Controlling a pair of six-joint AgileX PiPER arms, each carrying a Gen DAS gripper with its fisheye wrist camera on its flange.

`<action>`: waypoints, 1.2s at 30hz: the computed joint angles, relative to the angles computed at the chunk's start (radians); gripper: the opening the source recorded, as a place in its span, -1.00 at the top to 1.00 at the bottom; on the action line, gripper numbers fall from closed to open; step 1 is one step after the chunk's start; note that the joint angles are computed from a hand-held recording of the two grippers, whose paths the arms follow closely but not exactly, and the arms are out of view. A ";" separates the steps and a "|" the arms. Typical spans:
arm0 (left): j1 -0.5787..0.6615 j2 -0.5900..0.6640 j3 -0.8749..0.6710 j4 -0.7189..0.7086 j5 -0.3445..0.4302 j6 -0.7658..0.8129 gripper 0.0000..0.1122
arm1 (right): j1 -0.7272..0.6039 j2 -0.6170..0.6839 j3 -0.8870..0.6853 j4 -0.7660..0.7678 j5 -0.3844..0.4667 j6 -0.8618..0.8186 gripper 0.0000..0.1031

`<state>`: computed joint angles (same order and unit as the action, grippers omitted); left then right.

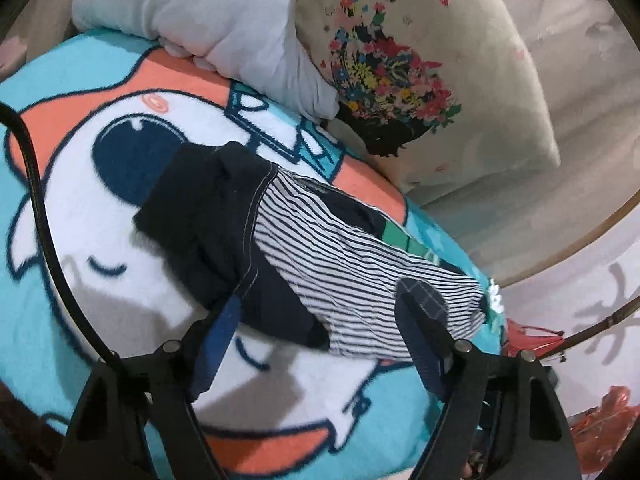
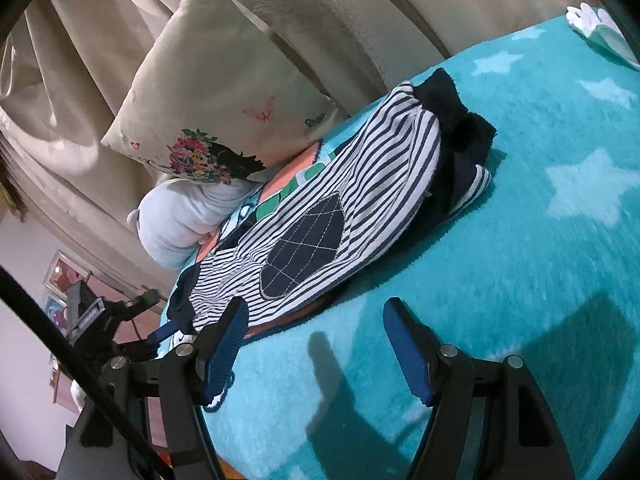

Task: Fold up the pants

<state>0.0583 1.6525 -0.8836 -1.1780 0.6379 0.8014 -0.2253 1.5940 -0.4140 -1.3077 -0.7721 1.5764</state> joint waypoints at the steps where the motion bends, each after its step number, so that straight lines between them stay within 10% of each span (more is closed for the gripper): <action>1: 0.003 -0.010 0.011 0.008 0.005 -0.014 -0.40 | 0.004 -0.001 0.001 0.007 0.004 -0.004 -0.43; 22: -0.100 0.152 -0.119 0.055 0.018 -0.119 -0.22 | 0.049 -0.012 0.010 0.070 0.043 -0.047 -0.44; 26: -0.106 0.183 -0.154 0.106 0.031 -0.168 0.96 | 0.011 -0.004 -0.015 -0.003 0.008 0.036 -0.44; 36: -0.085 0.136 -0.125 0.037 0.019 -0.082 0.96 | 0.086 0.000 -0.155 -0.035 0.241 0.183 -0.20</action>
<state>-0.0270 1.7882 -1.0089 -1.1415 0.6565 0.7198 -0.1394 1.5939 -0.5692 -1.3424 -0.5313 1.7593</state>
